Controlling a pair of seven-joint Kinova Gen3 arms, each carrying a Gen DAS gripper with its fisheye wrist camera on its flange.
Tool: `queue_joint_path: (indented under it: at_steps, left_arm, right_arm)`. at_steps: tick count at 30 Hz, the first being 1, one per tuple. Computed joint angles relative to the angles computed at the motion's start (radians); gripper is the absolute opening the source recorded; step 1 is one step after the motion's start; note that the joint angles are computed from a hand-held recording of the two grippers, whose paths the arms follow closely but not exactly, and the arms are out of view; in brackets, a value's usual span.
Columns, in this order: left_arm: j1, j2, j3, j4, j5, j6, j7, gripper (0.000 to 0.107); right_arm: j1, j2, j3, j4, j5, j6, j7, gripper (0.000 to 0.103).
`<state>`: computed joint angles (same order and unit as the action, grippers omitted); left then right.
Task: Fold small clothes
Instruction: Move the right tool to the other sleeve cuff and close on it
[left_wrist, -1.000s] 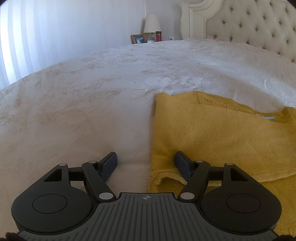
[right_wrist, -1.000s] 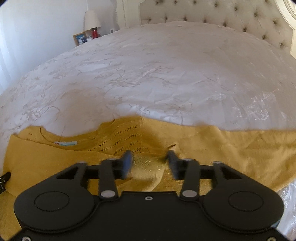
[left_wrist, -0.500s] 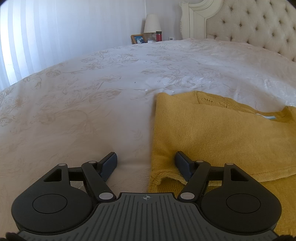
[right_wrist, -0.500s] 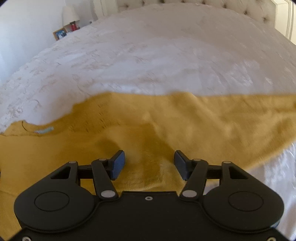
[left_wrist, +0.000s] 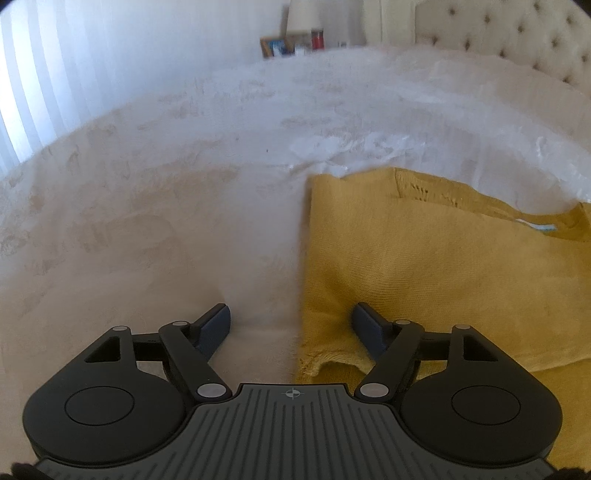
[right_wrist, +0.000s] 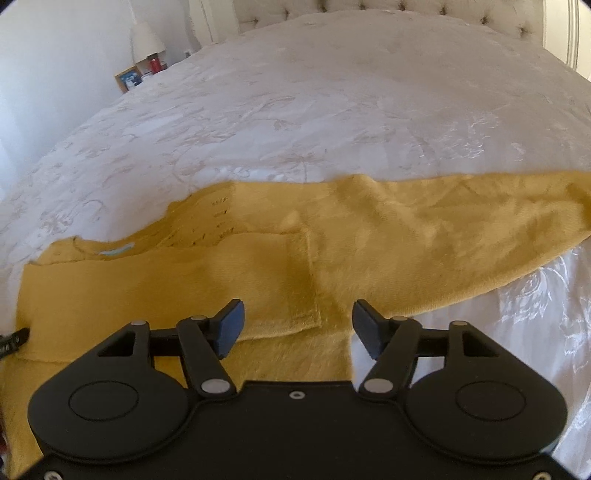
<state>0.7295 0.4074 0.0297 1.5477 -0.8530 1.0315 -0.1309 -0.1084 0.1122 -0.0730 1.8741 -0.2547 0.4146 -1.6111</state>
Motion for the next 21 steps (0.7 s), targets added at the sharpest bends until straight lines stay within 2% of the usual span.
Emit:
queue_joint_path:
  at_steps: [2, 4, 12, 21]
  left_arm:
    - [-0.031, 0.0, 0.023, -0.054, 0.068, 0.04, -0.072, 0.072]
    - [-0.026, -0.008, 0.025, -0.085, 0.098, 0.066, -0.1, 0.072]
    - [0.037, 0.001, 0.042, -0.18, 0.114, 0.101, -0.152, 0.072]
    - [0.092, 0.096, 0.024, -0.296, 0.166, 0.139, -0.23, 0.072]
  right_arm:
    - [0.006, -0.013, -0.003, 0.01, -0.008, 0.003, 0.021, 0.069]
    - [0.022, -0.029, -0.006, 0.026, -0.046, -0.001, 0.065, 0.07]
    - [0.093, -0.07, 0.033, 0.072, -0.257, 0.019, 0.293, 0.074]
    - [0.171, -0.027, 0.093, 0.042, -0.225, 0.064, 0.321, 0.077]
